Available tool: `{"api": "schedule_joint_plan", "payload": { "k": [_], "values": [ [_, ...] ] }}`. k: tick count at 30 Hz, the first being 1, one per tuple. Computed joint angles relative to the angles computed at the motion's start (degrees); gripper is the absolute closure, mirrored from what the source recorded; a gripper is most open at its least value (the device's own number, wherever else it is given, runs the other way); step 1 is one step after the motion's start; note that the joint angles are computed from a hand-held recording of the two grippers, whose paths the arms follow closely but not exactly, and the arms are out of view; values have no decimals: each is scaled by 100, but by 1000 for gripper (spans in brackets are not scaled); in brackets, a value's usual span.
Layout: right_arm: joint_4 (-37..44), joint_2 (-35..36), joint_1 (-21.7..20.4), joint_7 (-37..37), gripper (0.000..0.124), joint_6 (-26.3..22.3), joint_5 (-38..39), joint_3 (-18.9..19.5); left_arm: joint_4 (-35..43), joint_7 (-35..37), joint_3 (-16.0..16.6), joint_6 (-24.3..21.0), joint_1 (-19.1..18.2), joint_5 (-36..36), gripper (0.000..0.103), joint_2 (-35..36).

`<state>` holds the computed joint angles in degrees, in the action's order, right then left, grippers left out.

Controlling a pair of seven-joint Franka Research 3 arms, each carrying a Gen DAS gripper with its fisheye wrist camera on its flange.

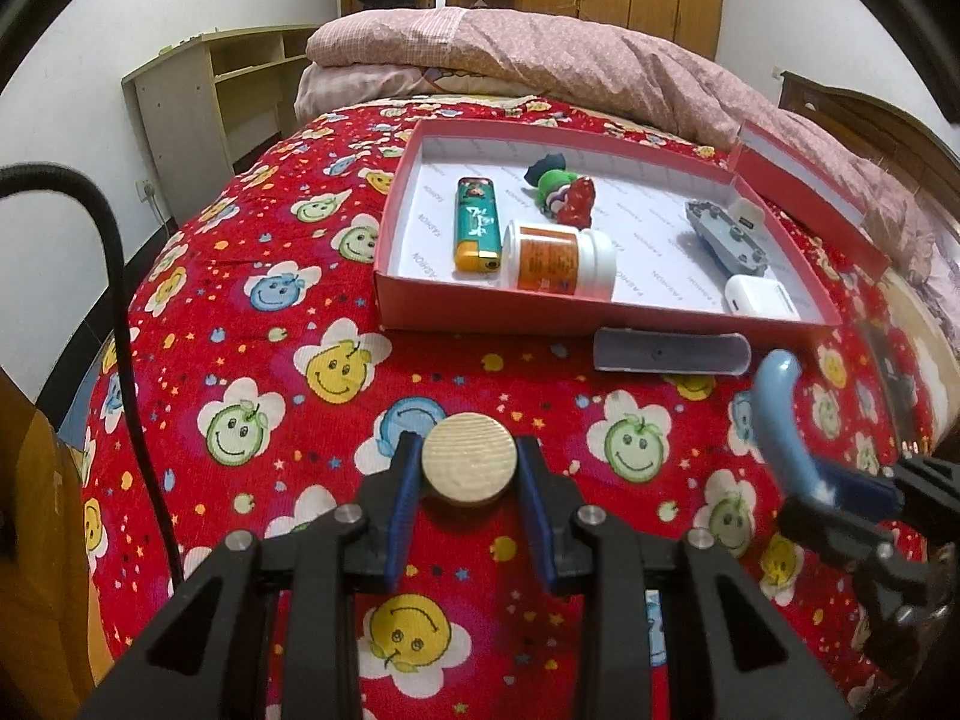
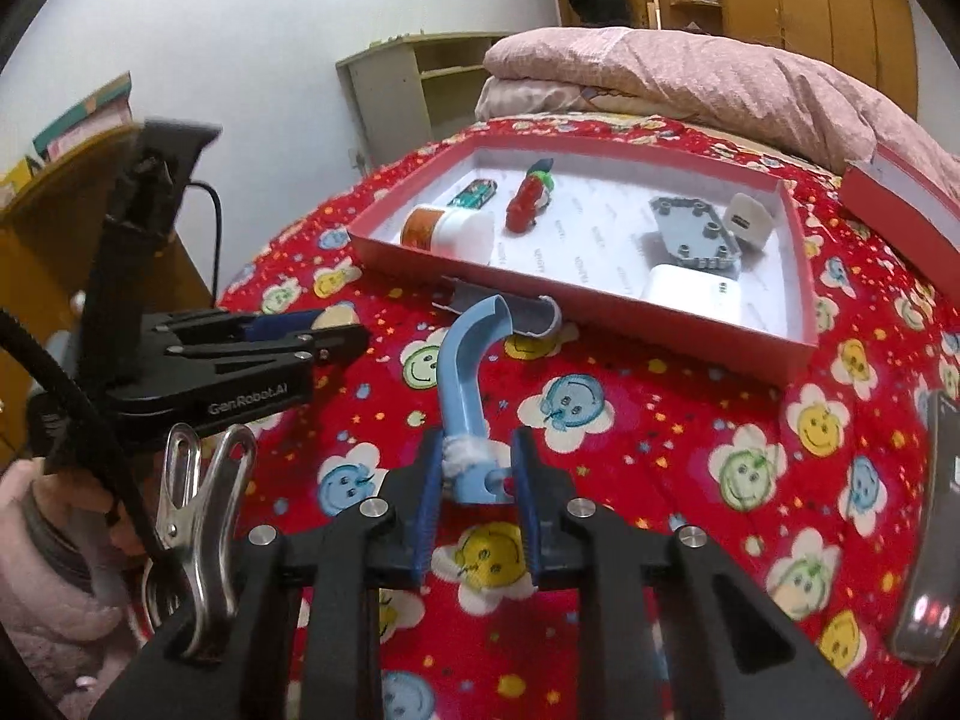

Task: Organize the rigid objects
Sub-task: 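Lift and carry the wooden disc and blue hook over the tray with both tools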

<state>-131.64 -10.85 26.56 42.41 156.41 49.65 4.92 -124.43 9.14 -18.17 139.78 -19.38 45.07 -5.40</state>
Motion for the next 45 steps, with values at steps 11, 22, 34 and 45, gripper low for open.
{"api": "schedule_joint_plan", "payload": {
  "k": [11, 22, 34, 45],
  "values": [
    [-5, -182, -252, 246, 101, -190, 279, -201, 11, -96, -108, -7, -37, 227, 70, -178],
    [41, -305, -391, 473, 101, -120, 250, -294, -164, -213, -119, 420, 33, 295, 70, -366],
    [273, -76, -345, 398, 101, -8, 380, -251, 366, 226, -68, 420, 67, 221, 70, -47],
    [609, 307, -423, 673, 101, 290, 135, -125, 1186, 580, 176, 304, 57, 325, 70, 548]
  ]
}}
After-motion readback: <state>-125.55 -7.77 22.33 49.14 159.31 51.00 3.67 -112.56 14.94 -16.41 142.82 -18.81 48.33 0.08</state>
